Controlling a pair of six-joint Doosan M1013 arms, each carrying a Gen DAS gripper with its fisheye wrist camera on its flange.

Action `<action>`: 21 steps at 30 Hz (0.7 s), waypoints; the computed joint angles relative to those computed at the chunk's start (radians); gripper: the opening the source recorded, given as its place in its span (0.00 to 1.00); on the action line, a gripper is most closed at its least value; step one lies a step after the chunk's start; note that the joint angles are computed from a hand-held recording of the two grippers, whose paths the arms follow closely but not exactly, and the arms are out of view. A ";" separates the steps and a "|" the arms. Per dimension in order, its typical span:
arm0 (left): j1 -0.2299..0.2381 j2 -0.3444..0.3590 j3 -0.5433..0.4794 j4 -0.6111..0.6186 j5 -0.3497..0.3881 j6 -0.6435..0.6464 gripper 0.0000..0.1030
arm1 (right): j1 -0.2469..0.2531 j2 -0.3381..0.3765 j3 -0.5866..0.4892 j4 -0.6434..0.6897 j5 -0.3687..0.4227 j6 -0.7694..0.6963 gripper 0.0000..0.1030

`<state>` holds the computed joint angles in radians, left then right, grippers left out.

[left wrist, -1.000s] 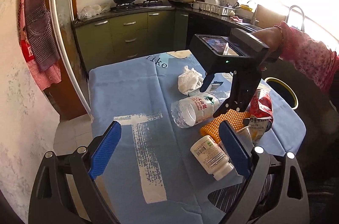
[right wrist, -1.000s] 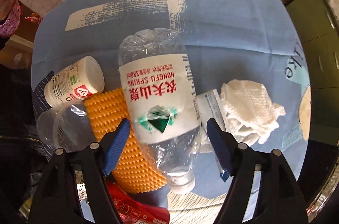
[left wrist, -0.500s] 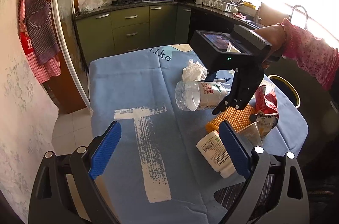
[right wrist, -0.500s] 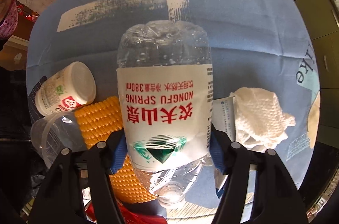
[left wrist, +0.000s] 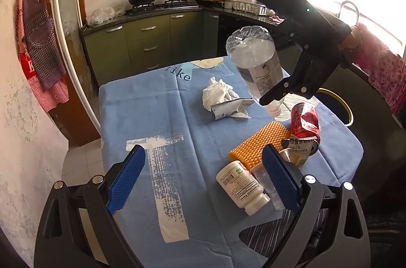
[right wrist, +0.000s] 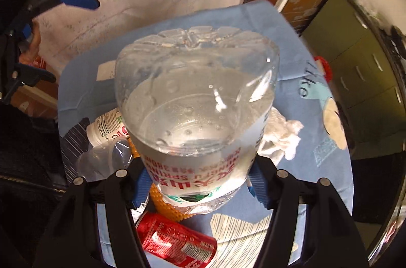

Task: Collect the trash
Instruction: 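Grasp the Nongfu Spring water bottle with the right gripper and lift it, then carry the water bottle over the bin and open the right gripper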

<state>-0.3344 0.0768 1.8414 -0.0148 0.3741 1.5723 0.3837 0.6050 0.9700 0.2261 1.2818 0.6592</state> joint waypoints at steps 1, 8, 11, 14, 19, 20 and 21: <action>-0.004 -0.001 -0.001 0.001 0.001 0.002 0.89 | -0.013 -0.021 0.027 0.021 -0.033 0.011 0.60; -0.038 0.006 -0.021 -0.042 -0.006 0.062 0.89 | -0.112 -0.181 0.238 0.083 -0.286 0.138 0.60; -0.054 0.016 -0.034 -0.100 -0.007 0.126 0.90 | -0.168 -0.249 0.342 0.036 -0.391 0.275 0.60; -0.071 0.033 -0.054 -0.147 0.005 0.185 0.90 | -0.221 -0.297 0.433 -0.058 -0.470 0.452 0.60; -0.101 0.062 -0.091 -0.192 0.030 0.257 0.90 | -0.301 -0.327 0.552 -0.201 -0.531 0.728 0.60; -0.107 0.068 -0.098 -0.197 0.035 0.266 0.90 | -0.312 -0.324 0.561 -0.212 -0.534 0.758 0.60; -0.116 0.073 -0.105 -0.197 0.042 0.274 0.90 | -0.325 -0.317 0.569 -0.221 -0.538 0.790 0.60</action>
<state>-0.4503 0.1495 1.7363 -0.2116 0.4160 1.8467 0.0583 0.2879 1.5390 0.0054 0.7437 1.4492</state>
